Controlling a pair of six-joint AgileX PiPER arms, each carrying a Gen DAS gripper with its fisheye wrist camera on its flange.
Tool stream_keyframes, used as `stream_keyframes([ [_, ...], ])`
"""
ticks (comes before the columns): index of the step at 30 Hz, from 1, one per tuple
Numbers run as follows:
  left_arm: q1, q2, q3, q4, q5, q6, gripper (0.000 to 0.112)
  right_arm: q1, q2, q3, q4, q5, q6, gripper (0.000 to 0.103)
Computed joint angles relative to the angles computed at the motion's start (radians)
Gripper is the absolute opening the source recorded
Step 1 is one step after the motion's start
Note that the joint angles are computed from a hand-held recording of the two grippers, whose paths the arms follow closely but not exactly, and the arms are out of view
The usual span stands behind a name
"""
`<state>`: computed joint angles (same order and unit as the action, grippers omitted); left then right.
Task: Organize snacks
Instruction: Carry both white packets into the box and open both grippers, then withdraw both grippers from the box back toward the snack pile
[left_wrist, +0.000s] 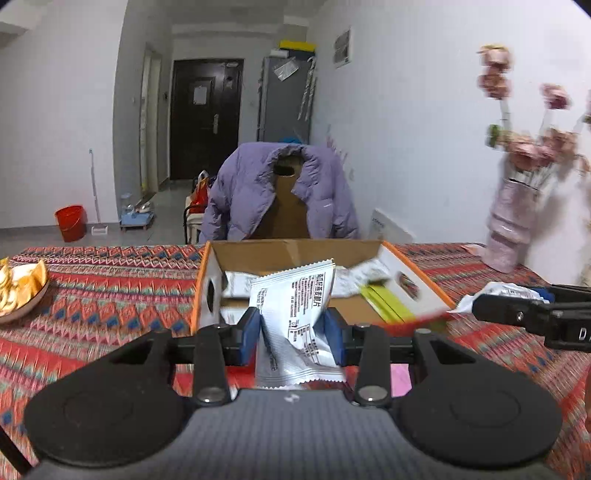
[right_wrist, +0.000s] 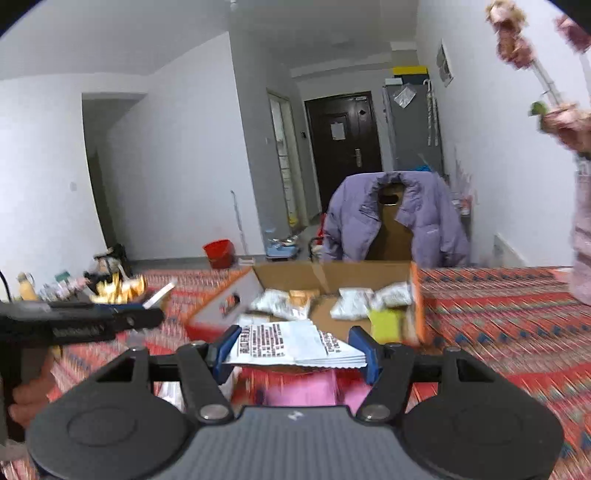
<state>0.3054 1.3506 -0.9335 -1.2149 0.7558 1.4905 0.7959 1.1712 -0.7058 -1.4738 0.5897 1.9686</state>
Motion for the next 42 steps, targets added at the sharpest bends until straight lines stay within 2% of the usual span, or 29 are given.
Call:
stream_keyframes([
  [1,-0.051,0.054,-0.048,0.000,-0.062,-0.018,0.039,-0.100,0.061,-0.066,0.025,-0.086,-0.060,0.063],
  [3,-0.139,0.166,-0.146,0.008,-0.181,-0.047,0.039,-0.277,0.198,-0.221,0.170,-0.254,-0.260,0.062],
  [5,-0.208,0.295,-0.282,0.104,-0.262,-0.168,0.039,-0.374,0.348,-0.379,0.370,-0.330,-0.460,0.063],
  [7,-0.244,0.431,-0.452,0.263,-0.256,-0.358,0.039,-0.445,0.511,-0.549,0.570,-0.365,-0.659,0.063],
  [9,-0.266,0.543,-0.604,0.382,-0.222,-0.500,0.039,-0.475,0.666,-0.741,0.770,-0.309,-0.859,0.063],
  [12,-0.296,0.678,-0.796,0.513,-0.163,-0.645,0.040,-0.499,0.869,-1.041,1.055,-0.161,-1.159,0.063],
  [15,-0.316,0.792,-0.966,0.633,-0.091,-0.776,0.044,-0.522,1.051,-1.316,1.194,-0.010,-1.286,0.064],
  [17,-0.318,0.836,-1.025,0.647,-0.051,-0.780,0.054,-0.538,1.136,-1.445,1.276,0.061,-1.343,0.066],
  [18,-0.316,0.852,-1.044,0.641,-0.036,-0.766,0.057,-0.545,1.162,-1.480,1.311,0.086,-1.358,0.075],
  [19,-0.317,0.860,-1.052,0.649,-0.035,-0.768,0.066,-0.554,1.177,-1.500,1.364,0.099,-1.401,0.076],
  [20,-0.317,0.863,-1.056,0.661,-0.037,-0.781,0.074,-0.559,1.173,-1.486,1.399,0.090,-1.432,0.076],
  [23,-0.297,0.858,-1.052,0.619,-0.011,-0.755,0.075,-0.563,1.147,-1.433,1.390,0.062,-1.417,0.079],
  [29,-0.280,0.824,-1.042,0.644,-0.007,-0.776,0.080,-0.562,1.047,-1.307,1.337,0.028,-1.370,0.079],
  [38,-0.222,0.610,-0.830,0.563,-0.012,-0.692,0.084,-0.510,0.748,-0.962,1.168,-0.028,-1.290,0.081],
  [42,-0.178,0.480,-0.678,0.489,-0.004,-0.592,0.085,-0.468,0.573,-0.760,1.018,-0.046,-1.173,0.086],
])
